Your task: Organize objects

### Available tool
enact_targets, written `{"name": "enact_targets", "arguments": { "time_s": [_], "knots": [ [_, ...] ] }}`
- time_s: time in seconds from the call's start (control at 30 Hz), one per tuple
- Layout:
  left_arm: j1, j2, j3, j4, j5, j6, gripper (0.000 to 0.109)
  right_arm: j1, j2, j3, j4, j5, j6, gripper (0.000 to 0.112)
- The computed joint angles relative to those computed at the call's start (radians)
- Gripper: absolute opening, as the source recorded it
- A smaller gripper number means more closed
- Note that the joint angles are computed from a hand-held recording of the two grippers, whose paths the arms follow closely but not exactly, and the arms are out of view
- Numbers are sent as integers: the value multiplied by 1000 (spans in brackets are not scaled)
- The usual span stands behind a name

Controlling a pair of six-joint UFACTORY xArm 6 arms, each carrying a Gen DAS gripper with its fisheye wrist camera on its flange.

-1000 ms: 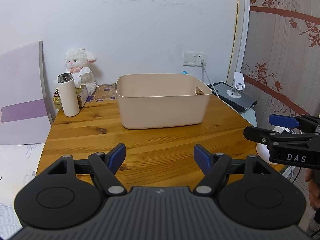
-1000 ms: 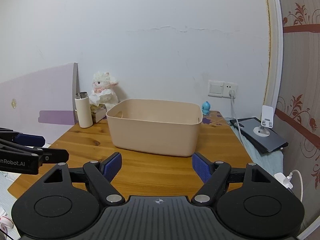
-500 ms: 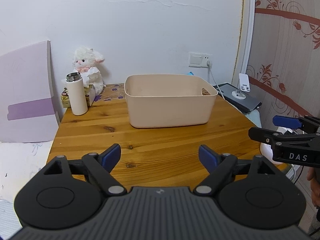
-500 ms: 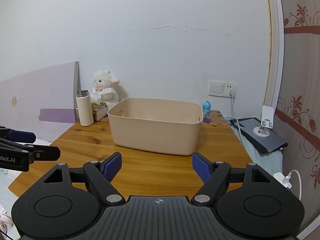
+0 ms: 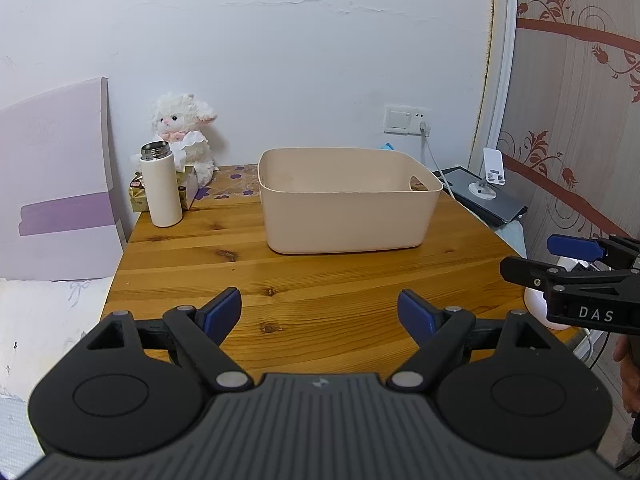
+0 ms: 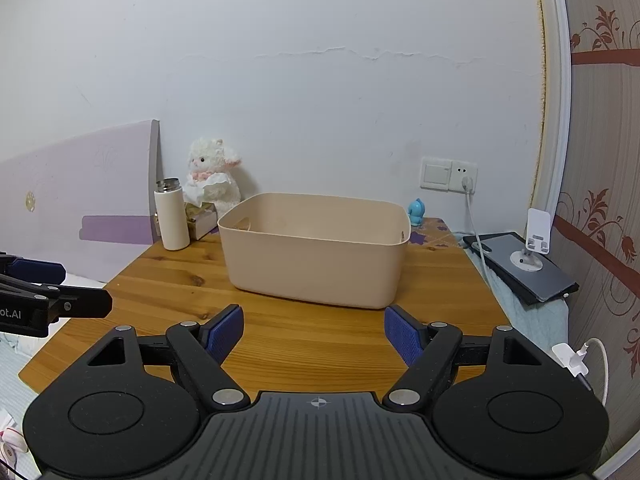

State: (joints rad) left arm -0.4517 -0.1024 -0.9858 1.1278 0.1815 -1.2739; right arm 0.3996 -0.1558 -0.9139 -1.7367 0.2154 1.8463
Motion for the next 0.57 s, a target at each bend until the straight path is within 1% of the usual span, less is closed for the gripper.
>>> {"name": "enact_targets", "arguments": {
  "time_s": [0.2,0.57],
  "knots": [
    [0,3,2,-33,-1,40,86,0,3,-2,10,-2,-10,79],
    [5,30,-20,-57,-3,61,86,-14,22,-12,37,-14,-38,79]
  ]
}}
